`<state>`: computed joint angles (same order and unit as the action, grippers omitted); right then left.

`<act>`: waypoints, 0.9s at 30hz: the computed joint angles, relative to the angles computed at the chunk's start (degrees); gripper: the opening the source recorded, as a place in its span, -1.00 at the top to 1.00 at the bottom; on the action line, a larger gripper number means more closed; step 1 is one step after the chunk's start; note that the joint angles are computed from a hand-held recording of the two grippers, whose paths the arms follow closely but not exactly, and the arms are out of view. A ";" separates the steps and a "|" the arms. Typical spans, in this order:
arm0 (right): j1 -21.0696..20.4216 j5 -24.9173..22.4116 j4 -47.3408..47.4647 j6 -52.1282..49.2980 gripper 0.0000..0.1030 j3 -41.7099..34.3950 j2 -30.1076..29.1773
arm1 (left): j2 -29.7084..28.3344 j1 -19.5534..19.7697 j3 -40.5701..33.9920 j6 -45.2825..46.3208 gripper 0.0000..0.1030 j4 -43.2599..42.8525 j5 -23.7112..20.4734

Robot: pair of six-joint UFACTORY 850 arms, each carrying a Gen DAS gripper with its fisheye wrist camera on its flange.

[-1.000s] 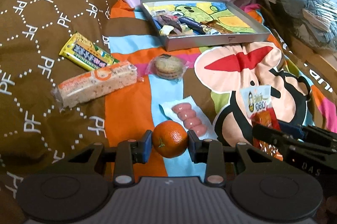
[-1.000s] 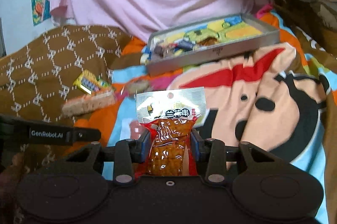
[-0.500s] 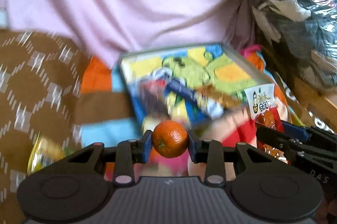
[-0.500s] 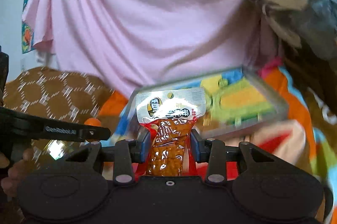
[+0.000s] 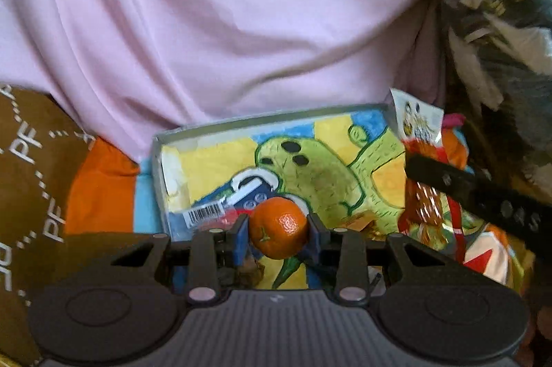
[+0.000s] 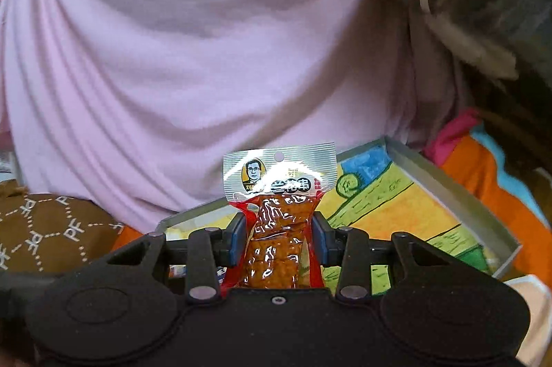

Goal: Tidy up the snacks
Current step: 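Carry the orange with the left tool while the right tool carries the red pack into the tray, then open both tools inside the metal tray and lift them away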

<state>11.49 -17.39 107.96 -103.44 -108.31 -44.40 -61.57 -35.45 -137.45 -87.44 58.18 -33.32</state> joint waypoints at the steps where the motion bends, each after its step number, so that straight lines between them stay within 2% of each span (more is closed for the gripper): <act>1: 0.04 0.41 -2.03 2.63 0.20 -1.34 -1.04 | -0.77 0.10 -0.97 1.16 0.25 -1.26 -0.26; 5: 0.50 1.95 -11.80 13.74 0.20 -6.43 -4.76 | -1.87 0.19 -1.42 2.81 0.25 -3.13 -0.43; 12: 0.94 1.57 -18.16 19.98 0.18 -7.32 -5.77 | -2.94 0.07 -2.98 4.74 0.24 -3.48 -0.73; 15: 0.93 0.87 -21.85 24.04 0.11 -7.82 -6.10 | -3.08 0.08 -3.50 5.09 0.24 -4.45 -1.42; 17: 0.81 0.42 -26.38 29.30 0.09 -8.57 -6.47 | -3.19 -0.02 -4.03 5.34 0.11 -4.96 -2.53; 18: 0.82 0.76 -28.10 31.37 0.09 -8.63 -6.42 | -3.10 0.02 -4.09 5.62 -0.11 -5.71 -2.72; 19: 0.79 1.04 -28.29 31.91 0.08 -8.28 -6.14 | -2.65 0.01 -3.43 4.84 -0.25 -5.66 -2.65; 20: 0.66 0.80 -28.16 32.21 0.01 -7.89 -5.82 | -1.52 -0.12 -1.52 2.43 -0.30 -4.09 -2.24; 23: 0.40 0.59 -22.97 27.03 -0.19 -5.00 -3.78 | 0.68 -0.49 1.96 -1.06 -0.36 -1.65 -2.15; 24: 0.24 0.39 -20.33 24.24 -0.24 -3.65 -2.83 | 1.37 -0.64 3.01 -2.10 -0.41 -0.87 -2.28; 26: -0.03 0.31 -13.38 17.01 -0.47 -0.57 -0.68 | 3.59 -1.20 6.71 -6.40 -0.53 3.16 -2.32; 27: -0.24 0.00 -9.50 12.92 -0.51 1.08 0.46 | 4.41 -1.49 8.03 -7.98 -0.61 4.90 -2.68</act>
<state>11.26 -17.40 98.46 -90.52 -107.24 -43.94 -57.16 -36.94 -129.42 -95.41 63.09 -35.99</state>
